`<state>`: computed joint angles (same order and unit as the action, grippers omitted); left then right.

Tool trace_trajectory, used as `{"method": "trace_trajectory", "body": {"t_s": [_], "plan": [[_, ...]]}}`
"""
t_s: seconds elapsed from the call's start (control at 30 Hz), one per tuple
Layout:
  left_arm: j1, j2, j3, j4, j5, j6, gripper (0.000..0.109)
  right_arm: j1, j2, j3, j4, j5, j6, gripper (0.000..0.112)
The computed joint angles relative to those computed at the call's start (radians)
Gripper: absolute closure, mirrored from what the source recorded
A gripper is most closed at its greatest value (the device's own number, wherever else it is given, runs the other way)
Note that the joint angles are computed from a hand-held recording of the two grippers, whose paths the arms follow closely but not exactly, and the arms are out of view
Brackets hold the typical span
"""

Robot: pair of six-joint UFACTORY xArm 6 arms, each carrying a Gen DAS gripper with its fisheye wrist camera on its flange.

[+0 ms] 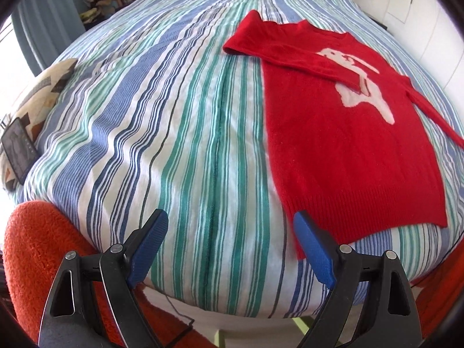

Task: Fold small clothes
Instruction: 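Pull the sleeve outward from the body with the right tool and release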

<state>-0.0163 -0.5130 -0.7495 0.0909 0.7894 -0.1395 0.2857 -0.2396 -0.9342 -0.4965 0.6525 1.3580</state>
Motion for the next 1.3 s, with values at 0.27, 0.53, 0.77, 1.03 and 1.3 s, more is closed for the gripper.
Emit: {"method": "trace_trajectory", "body": {"t_s": [0.27, 0.53, 0.77, 1.03, 1.3], "plan": [[0.028, 0.001, 0.000, -0.019, 0.017, -0.011, 0.019, -0.027, -0.013, 0.082, 0.064, -0.008, 0.086, 0.106], [0.048, 0.010, -0.006, -0.051, 0.024, -0.011, 0.019, -0.057, -0.073, 0.106, 0.132, 0.073, -0.008, 0.103], [0.023, 0.040, -0.024, -0.029, 0.023, -0.018, 0.019, -0.049, -0.103, 0.072, 0.191, -0.013, -0.201, 0.095], [-0.016, 0.029, -0.096, 0.050, 0.032, 0.058, 0.019, 0.009, 0.065, -0.021, 0.180, 0.099, -0.238, 0.067], [-0.156, 0.482, -0.643, -0.237, 0.076, 0.529, 0.010, 0.210, -0.111, -0.069, 0.017, 0.366, -0.150, 0.060]]}}
